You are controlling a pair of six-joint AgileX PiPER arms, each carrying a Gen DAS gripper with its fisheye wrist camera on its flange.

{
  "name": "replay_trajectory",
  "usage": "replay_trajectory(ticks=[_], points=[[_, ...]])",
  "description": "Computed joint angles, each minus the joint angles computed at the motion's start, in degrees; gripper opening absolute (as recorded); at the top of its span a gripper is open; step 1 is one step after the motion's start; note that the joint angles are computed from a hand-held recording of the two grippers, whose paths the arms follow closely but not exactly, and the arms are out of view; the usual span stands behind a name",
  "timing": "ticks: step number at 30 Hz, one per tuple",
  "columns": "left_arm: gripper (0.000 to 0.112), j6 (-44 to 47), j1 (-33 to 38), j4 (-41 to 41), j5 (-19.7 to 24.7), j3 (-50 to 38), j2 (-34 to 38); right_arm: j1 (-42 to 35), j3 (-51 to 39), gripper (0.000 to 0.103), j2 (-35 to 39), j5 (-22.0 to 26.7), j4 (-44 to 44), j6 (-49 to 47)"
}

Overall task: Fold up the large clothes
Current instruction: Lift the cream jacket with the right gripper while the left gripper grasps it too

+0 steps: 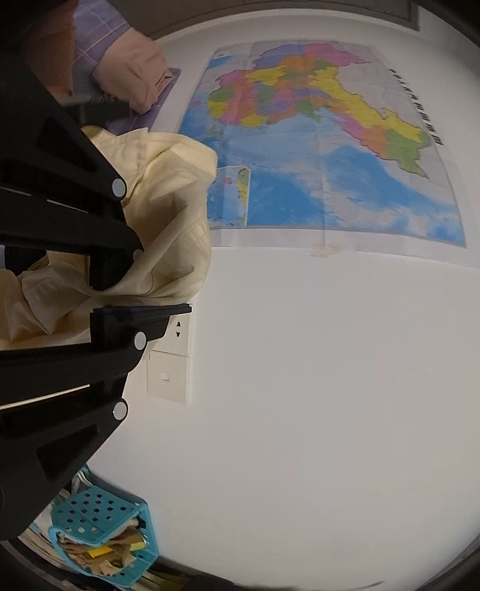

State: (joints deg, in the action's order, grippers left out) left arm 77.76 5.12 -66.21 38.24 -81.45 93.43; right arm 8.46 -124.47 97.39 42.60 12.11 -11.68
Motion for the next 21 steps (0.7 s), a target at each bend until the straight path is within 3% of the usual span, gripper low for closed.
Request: replay_trajectory(ticks=[1, 2, 4, 5, 6, 11, 15, 17, 19, 20, 21], points=[[0.095, 1.42, -0.92, -0.58, -0.46, -1.43, 1.56, 0.17, 1.57, 0.005, -0.50, -0.96, -0.10, 0.18], [0.087, 2.01, -1.10, -1.14, 0.34, -2.63, 2.54, -0.35, 2.79, 0.005, -1.27, -1.49, 0.01, 0.08], [0.045, 1.07, -1.04, -0.95, 4.68, -6.27, 4.62, -1.04, 3.25, 0.005, -1.76, -1.34, -0.26, 0.22], [0.007, -0.78, -1.13, 0.29, 6.64, -8.16, 5.38, -1.61, 3.67, 0.005, -2.27, -1.41, -0.21, 0.44], [0.001, -3.00, -1.63, 2.27, 7.94, -10.13, 5.88, -2.66, 4.06, 0.005, -2.81, -1.21, 1.46, -0.47], [0.000, -1.19, -0.80, -3.46, 9.84, -12.73, 1.61, -3.94, 0.70, 0.004, -5.98, 0.26, 0.07, 0.24], [0.000, -4.74, 4.01, -9.36, 12.21, -18.95, -1.53, -3.19, -12.34, 0.004, -6.36, 7.08, -2.29, 1.59], [0.000, -8.48, 9.40, -13.27, 16.69, -24.01, -1.69, -1.77, -20.36, 0.004, -5.20, 11.74, -3.18, 1.45], [0.002, -13.34, 14.86, -16.73, 24.53, -30.79, 0.02, 2.44, -28.54, 0.004, -4.26, 16.74, -7.57, 2.52], [0.013, -13.79, 16.47, -18.53, 28.29, -31.77, 0.15, 4.95, -29.42, 0.004, -4.93, 17.60, -10.50, 3.57], [0.044, -12.66, 18.26, -19.49, 30.90, -30.47, -0.11, 7.07, -28.01, 0.004, -6.56, 17.26, -12.75, 4.45]])
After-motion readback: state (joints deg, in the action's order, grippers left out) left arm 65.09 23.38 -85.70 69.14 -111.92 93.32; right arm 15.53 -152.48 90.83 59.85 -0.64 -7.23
